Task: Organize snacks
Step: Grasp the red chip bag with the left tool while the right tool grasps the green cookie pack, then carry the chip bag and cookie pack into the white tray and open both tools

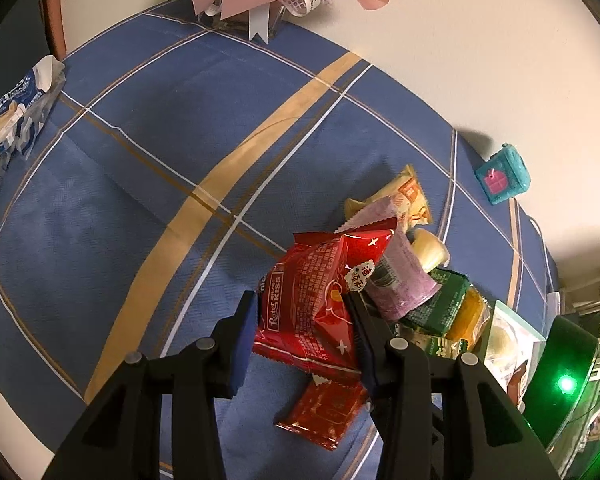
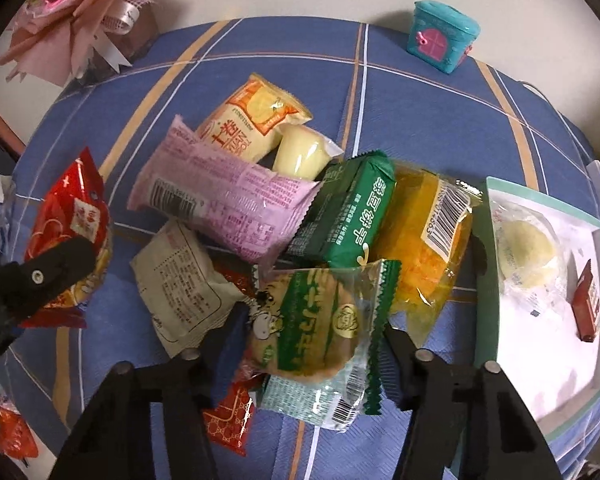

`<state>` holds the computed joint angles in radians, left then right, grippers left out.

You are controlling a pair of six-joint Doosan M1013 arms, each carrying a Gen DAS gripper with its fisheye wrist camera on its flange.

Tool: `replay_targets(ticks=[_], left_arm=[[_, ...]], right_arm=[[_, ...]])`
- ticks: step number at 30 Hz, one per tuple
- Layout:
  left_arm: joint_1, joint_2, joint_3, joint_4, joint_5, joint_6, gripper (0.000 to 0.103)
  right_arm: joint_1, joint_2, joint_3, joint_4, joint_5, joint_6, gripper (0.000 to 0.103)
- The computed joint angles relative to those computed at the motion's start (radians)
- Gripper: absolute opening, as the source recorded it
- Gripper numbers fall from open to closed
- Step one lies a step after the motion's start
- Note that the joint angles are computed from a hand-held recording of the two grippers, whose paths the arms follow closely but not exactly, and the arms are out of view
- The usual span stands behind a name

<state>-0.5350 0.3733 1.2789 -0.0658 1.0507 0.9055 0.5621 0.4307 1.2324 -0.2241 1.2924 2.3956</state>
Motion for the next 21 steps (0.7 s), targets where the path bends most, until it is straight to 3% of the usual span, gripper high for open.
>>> replay_targets(ticks=[21], left_arm=[[-0.043, -0.037, -0.013, 0.091, -0.037, -0.046, 0.045]], right_arm=[[-0.014, -0.111, 0.050, 0.018, -0.089, 0.035, 0.054]])
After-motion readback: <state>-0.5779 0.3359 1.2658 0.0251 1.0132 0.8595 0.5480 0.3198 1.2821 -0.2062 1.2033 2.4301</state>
